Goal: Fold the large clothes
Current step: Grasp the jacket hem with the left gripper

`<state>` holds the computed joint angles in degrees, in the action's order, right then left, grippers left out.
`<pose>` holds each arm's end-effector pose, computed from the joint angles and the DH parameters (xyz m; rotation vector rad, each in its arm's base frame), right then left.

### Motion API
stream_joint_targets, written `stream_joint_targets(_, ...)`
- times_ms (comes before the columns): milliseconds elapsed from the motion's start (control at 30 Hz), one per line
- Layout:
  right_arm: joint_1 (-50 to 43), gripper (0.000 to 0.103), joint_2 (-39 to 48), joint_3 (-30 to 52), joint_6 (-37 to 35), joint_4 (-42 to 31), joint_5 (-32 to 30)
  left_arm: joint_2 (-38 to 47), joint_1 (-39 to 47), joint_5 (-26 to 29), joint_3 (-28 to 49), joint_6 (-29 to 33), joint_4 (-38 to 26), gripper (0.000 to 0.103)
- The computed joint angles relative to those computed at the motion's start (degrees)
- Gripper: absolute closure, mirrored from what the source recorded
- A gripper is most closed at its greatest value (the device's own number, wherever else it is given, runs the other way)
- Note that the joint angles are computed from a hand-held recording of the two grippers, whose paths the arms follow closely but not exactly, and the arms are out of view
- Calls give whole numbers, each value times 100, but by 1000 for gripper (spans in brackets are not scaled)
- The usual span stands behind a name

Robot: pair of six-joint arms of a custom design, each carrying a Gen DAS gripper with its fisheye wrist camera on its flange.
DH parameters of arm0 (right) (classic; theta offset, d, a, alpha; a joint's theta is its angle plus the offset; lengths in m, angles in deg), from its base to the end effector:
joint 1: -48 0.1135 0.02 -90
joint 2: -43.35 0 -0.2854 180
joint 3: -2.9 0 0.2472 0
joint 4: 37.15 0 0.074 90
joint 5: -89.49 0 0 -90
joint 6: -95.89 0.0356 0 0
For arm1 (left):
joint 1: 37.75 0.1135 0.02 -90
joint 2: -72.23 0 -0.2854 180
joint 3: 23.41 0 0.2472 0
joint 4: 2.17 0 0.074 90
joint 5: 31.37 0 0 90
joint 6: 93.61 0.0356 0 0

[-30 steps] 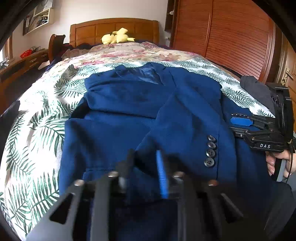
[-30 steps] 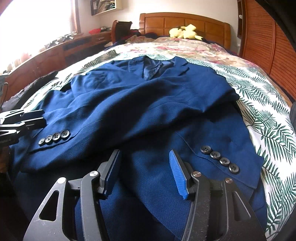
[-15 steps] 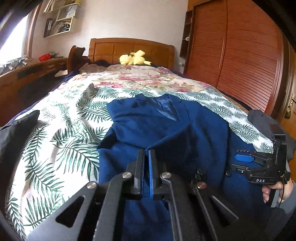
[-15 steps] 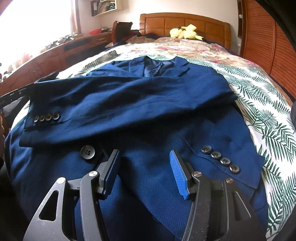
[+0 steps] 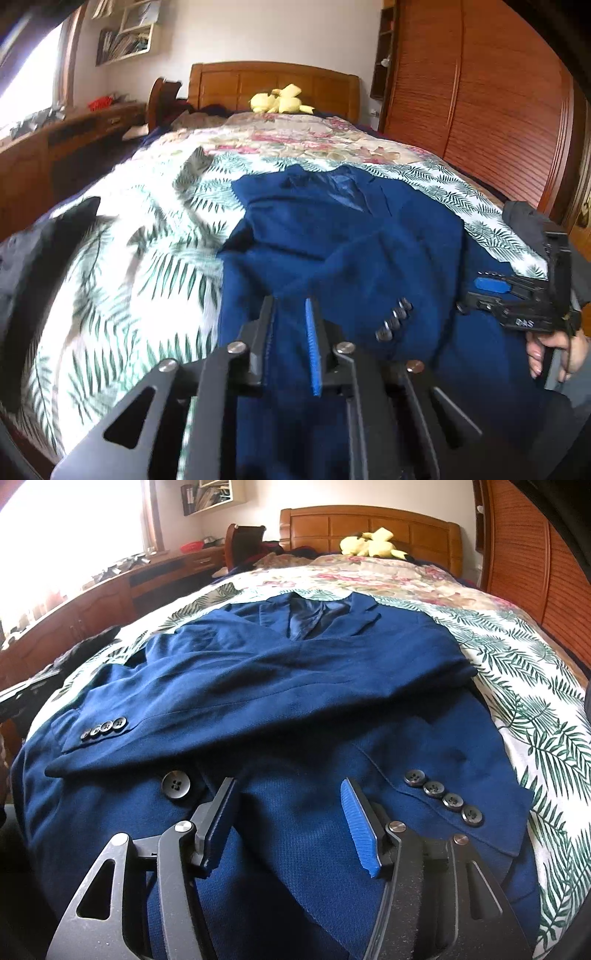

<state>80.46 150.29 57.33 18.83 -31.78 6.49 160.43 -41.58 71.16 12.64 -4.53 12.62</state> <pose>0.2791 0.1724 0.1102 -0.3496 2.3721 0.2278 0.2481 -0.0243 0.1376 0.1766 2.2129 -0.2886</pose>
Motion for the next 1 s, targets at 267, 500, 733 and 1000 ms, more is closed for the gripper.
stream_joint_targets(267,-25,43,1,10,-47,-25,-41,-903,295,23,-824,172,-480,78)
stream_joint_targets(500,-40,42,8,8,-41,-5,-96,-1230,743,141,-934,646,-1092,74)
stream_joint_targets(733,-37,41,-6,-57,-79,72,-129,-731,759,-90,-892,841,-965,68)
stream_joint_targets(1000,-20,41,-1103,-827,-447,-292,-31,-779,664,-306,-877,1021,-1078,65)
